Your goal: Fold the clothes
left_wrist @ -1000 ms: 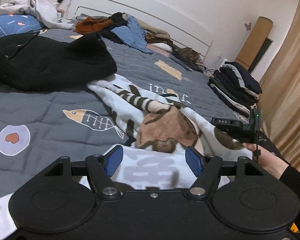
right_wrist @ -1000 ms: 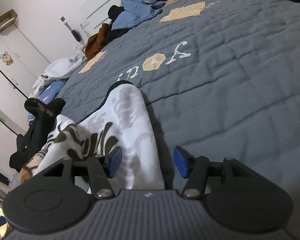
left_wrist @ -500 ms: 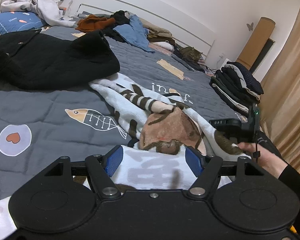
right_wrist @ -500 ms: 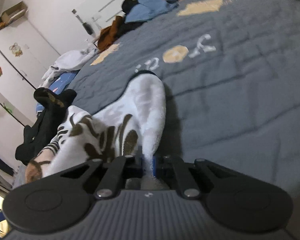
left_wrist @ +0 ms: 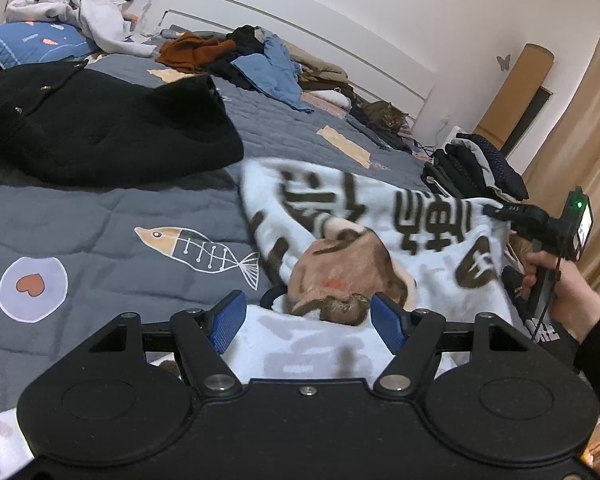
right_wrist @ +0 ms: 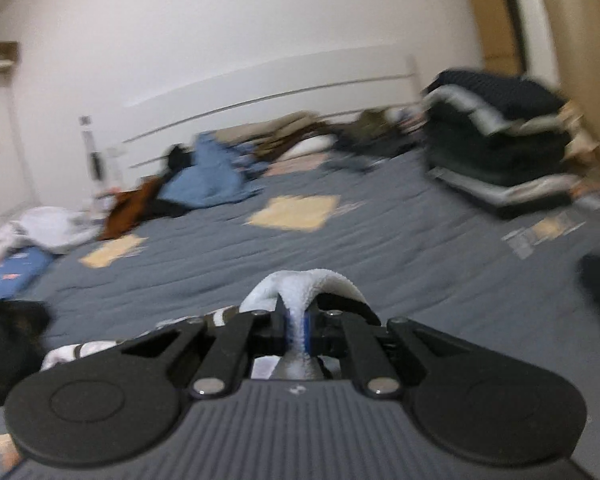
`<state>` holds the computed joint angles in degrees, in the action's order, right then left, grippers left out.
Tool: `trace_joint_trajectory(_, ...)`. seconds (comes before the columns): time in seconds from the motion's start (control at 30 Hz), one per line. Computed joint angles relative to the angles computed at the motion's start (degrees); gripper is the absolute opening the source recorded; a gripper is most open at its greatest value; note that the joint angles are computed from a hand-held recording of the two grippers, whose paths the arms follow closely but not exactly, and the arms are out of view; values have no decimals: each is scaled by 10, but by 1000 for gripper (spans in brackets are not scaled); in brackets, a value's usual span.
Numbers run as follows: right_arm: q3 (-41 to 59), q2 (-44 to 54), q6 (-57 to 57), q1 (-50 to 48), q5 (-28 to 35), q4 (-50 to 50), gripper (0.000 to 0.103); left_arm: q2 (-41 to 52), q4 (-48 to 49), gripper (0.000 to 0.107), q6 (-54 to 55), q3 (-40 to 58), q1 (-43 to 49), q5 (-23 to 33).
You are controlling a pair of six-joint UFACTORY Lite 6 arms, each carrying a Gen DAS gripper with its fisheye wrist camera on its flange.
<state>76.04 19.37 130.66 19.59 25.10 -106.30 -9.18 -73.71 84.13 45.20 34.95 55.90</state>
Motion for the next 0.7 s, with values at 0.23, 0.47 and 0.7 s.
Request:
trace_joint_trajectory(0.23,55,19,-127,-41,143,38,5,13,-7,68,-2,11,5,0)
trace_joint_trajectory(0.47,144,76,-434,-97,85,277,9,20,-4,68,-6,18,-2,-2)
trace_joint_trajectory(0.7,-83,-106,-280,-138,-90,276,28,2,-3,68,1,3,-6,11)
